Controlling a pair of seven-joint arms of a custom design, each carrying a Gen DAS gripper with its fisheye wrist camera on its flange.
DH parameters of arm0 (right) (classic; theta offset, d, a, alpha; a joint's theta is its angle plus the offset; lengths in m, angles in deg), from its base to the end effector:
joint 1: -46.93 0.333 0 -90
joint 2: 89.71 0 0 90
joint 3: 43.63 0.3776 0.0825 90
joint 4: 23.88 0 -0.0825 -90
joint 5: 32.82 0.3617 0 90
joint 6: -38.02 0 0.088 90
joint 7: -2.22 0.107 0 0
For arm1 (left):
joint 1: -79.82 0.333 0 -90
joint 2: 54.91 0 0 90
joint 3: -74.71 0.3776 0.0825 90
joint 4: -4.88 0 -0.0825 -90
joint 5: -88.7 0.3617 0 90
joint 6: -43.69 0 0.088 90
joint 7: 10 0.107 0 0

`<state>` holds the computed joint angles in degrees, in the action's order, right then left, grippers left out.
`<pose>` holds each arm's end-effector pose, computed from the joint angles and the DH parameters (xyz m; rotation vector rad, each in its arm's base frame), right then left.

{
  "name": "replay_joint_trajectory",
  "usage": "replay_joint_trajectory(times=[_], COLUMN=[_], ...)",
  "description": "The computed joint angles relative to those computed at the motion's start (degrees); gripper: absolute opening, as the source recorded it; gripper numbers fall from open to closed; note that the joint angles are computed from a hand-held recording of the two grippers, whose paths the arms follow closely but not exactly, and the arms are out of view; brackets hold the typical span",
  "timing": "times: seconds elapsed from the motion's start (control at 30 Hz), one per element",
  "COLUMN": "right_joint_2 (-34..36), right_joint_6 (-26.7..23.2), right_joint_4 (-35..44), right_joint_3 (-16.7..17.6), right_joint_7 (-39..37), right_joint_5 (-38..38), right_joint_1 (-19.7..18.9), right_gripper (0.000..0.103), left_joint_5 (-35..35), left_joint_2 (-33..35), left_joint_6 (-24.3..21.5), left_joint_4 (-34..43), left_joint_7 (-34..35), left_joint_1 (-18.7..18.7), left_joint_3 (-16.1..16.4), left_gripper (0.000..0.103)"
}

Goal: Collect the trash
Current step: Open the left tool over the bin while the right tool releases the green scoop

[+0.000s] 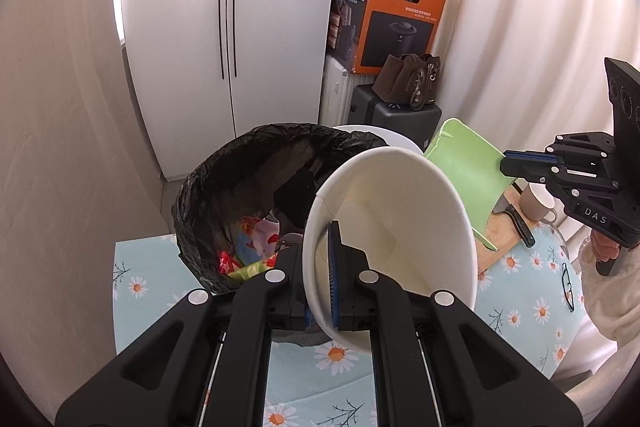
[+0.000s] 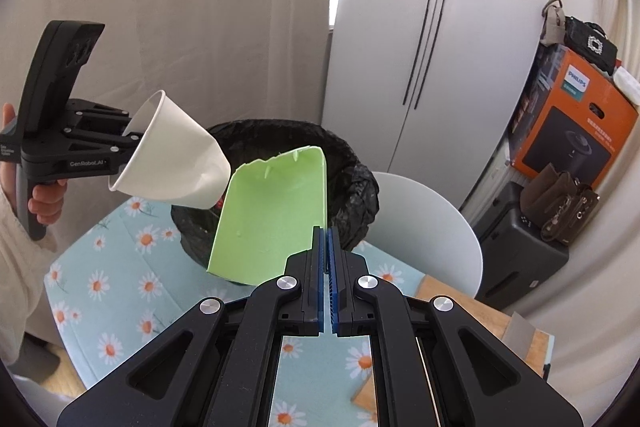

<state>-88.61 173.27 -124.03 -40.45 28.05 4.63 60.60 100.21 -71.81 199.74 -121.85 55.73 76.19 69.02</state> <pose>0.5662 0.1793 0.6824 -2.2915 0.5724 -0.3981 0.4671 -0.0917 0.6610 -1.8448 1.6628 -0.8157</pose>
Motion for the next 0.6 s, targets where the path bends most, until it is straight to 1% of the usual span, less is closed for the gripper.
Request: replay_joint_trajectory(times=[0.17,0.3,0.33,0.37,0.4,0.43,0.47,0.5,0.53,0.57,0.6], right_joint_2=[5.1,7.8,8.3,8.8,9.1,9.4,9.5,9.1,8.4,7.9,7.7], right_joint_6=[-0.5,-0.7,-0.4,0.2,1.3,2.4,3.9,5.1,5.9,5.8,4.9], right_joint_4=[5.2,7.7,8.0,8.4,8.4,8.7,8.5,7.8,6.9,6.3,6.3], right_joint_3=[1.1,2.0,2.3,2.6,2.8,2.9,3.1,3.4,3.7,3.8,3.6], right_joint_7=[1.8,2.3,2.1,1.7,1.2,1.4,1.2,0.1,-1.7,-2.9,-2.9], right_joint_5=[-1.3,-1.7,-1.4,-0.9,-0.6,-1.0,-0.8,0.8,3.3,4.9,5.3], right_joint_1=[0.7,0.9,0.9,0.9,1.0,1.3,1.4,1.0,0.5,0.1,-0.1], right_gripper=[0.002,0.002,0.003,0.004,0.009,0.018,0.052,0.081,0.086,0.085,0.085], left_joint_5=[-1.2,-2.7,-1.7,-0.2,2.9,6.4,5.8,2.7,2.7,4.8,6.1], left_joint_2=[3.0,4.6,4.9,5.0,4.9,4.4,3.9,3.3,2.6,2.1,1.5], left_joint_6=[0.3,1.7,2.6,3.2,3.7,4.8,7.0,9.1,10.2,10.3,10.0], left_joint_4=[1.4,1.8,1.8,1.7,1.5,0.8,-0.4,-1.7,-2.6,-3.0,-3.4], left_joint_7=[2.0,3.7,3.1,1.5,-1.9,-6.2,-6.7,-4.6,-5.2,-7.2,-8.6], left_joint_1=[0.4,0.9,1.6,2.6,4.6,6.2,5.8,4.0,4.1,5.7,6.6], left_joint_3=[1.2,1.8,1.4,0.7,-0.8,-1.8,-1.0,0.9,0.9,-0.4,-1.0], left_gripper=[0.007,0.007,0.016,0.049,0.073,0.098,0.096,0.096,0.097,0.097,0.097])
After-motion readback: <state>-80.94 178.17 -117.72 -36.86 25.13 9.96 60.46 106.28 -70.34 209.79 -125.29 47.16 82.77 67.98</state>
